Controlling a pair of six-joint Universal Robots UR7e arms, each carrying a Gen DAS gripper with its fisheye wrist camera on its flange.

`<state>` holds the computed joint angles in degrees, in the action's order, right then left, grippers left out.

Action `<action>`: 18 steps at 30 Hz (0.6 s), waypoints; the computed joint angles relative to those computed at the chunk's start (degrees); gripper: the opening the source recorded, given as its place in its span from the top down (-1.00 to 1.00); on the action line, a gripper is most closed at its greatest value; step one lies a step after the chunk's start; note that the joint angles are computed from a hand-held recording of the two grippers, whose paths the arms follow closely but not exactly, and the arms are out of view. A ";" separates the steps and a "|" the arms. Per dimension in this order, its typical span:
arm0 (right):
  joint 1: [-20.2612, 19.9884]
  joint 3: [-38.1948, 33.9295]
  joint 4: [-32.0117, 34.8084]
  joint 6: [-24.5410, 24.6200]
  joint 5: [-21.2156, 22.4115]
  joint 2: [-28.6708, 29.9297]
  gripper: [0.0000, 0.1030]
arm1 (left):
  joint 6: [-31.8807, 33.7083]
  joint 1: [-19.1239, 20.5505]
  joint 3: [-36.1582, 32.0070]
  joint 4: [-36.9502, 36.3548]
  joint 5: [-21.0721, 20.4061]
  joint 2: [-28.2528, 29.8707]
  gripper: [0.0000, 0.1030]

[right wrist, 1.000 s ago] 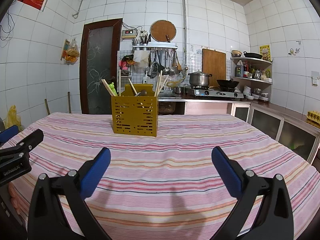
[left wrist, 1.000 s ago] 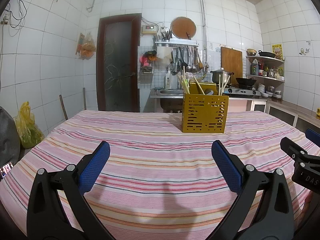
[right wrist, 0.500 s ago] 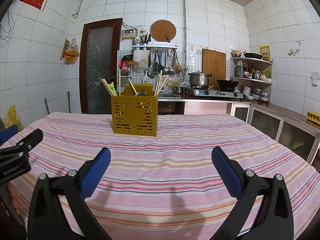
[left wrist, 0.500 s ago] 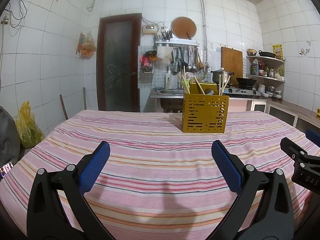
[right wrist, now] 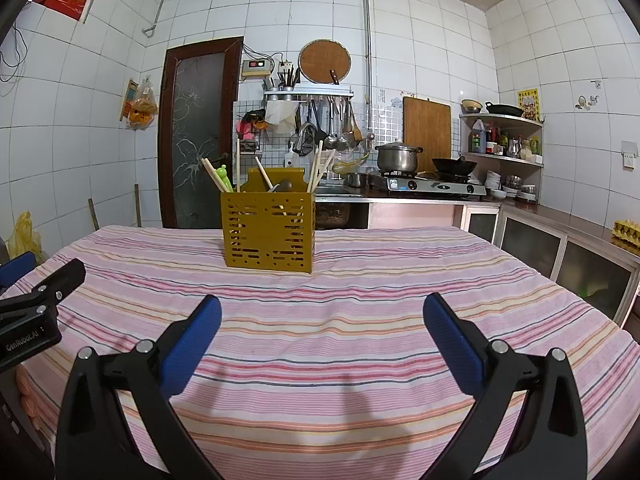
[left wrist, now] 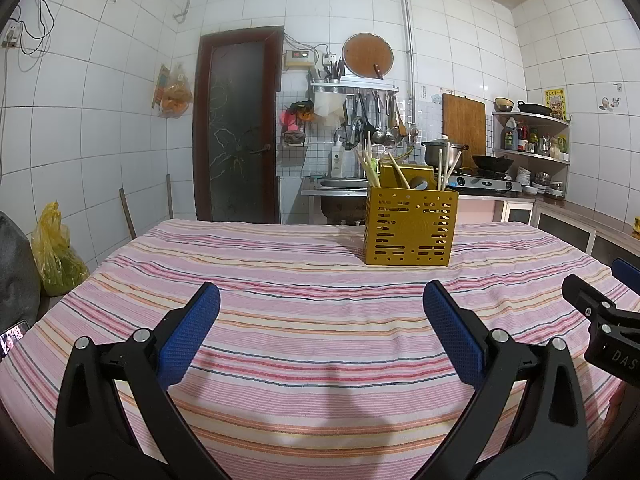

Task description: Organize utensils

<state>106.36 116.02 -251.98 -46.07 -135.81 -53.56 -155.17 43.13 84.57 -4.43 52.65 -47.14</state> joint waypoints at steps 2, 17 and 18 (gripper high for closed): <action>0.00 0.00 0.02 0.02 0.00 0.00 -0.91 | 0.05 0.01 -0.01 -0.01 0.00 0.01 -0.90; 0.05 -0.10 -0.25 -0.03 -0.30 0.01 -0.91 | 0.11 0.04 -0.01 -0.08 0.07 0.01 -0.90; 0.07 -0.15 -0.29 -0.02 -0.35 0.05 -0.91 | 0.01 0.02 -0.02 0.03 0.03 0.02 -0.90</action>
<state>106.44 115.87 -252.27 -46.09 -136.15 -53.52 -155.17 43.15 84.55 -4.40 52.69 -47.12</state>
